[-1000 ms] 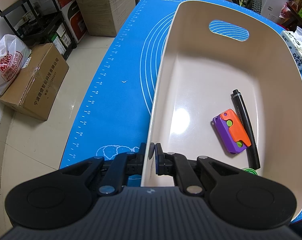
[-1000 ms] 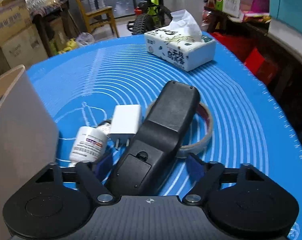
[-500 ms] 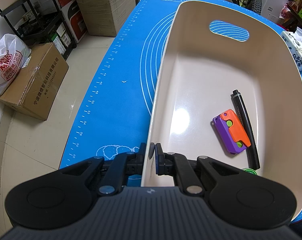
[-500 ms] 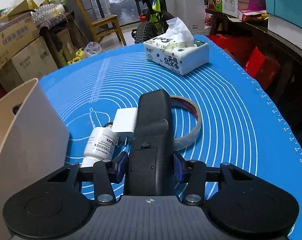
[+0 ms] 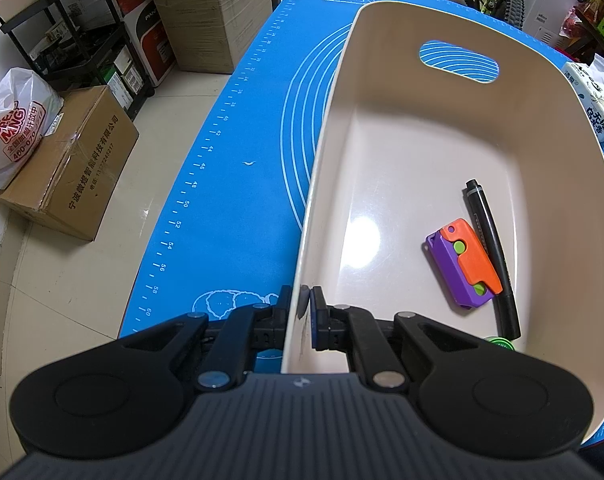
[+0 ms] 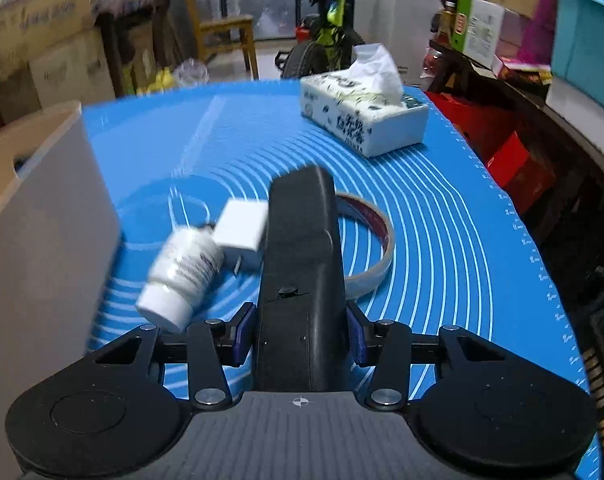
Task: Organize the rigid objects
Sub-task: 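Lift the black device toward the basket with the right tool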
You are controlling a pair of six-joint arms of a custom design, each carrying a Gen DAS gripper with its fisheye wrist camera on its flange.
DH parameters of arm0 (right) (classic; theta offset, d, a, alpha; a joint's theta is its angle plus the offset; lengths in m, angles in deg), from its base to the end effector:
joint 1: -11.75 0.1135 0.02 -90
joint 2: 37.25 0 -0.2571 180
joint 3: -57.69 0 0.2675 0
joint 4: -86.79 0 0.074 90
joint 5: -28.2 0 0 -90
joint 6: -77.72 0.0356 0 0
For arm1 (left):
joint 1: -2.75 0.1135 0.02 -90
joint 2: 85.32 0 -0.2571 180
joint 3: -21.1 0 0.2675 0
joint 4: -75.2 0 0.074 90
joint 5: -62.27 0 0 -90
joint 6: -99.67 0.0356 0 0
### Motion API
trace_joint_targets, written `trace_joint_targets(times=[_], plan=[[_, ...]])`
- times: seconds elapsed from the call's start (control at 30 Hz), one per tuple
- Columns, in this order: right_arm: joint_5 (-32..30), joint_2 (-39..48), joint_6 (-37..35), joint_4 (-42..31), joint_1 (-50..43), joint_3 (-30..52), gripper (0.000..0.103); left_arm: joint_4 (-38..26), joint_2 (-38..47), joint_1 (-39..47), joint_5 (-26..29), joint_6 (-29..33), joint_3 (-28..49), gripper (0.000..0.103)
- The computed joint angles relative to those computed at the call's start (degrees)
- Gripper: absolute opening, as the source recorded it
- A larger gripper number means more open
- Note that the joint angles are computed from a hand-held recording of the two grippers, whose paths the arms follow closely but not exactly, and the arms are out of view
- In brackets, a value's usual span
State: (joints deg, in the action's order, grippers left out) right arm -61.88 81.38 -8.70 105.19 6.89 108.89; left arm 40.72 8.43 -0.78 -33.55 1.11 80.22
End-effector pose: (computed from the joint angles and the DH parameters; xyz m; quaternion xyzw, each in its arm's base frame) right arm 0.3166 -0.0269 0.0094 0.0687 0.9342 -0.0033 0.3499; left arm 0.2956 -0.0146 0.1158 -0.0523 0.9808 0.0306 0.1853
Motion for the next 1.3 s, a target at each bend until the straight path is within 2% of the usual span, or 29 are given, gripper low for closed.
trace_joint_targets(times=[0.1,0.17,0.23,0.37,0.43,0.77,1.03,1.3], plan=[[2.8,1.4,-1.3,-1.5,1.4,2.2,0.054,0.0,0.0,0.0,0.1,-0.1,0.0,0.01],[4.6,1.9,-1.8,-3.0,2.1,3.8,0.058,0.0,0.0,0.0,0.0,-0.1,0.0,0.01],[6.5,2.5,-3.1,-3.8,2.7,5.1,0.068,0.0,0.0,0.0,0.0,0.0,0.0,0.01],[8.8,3.5,-5.4,-2.3,3.4,5.3,0.07,0.0,0.0,0.0,0.0,0.0,0.0,0.01],[5.1,3.2,-5.9,-1.3,2.1,4.5,0.054,0.0,0.0,0.0,0.0,-0.1,0.0,0.01],[-1.3,-1.0,-6.7,3.1,-0.6,-1.8,0.054,-0.1,0.0,0.1,0.2,-0.2,0.1,0.01],[-8.6,-13.8,-5.0,2.7,-3.9,-8.4,0.054,-0.2,0.1,0.1,0.2,-0.2,0.3,0.01],[-12.8,-29.0,-3.4,-0.3,0.4,-12.2,0.054,-0.2,0.1,0.1,0.2,-0.1,0.3,0.01]])
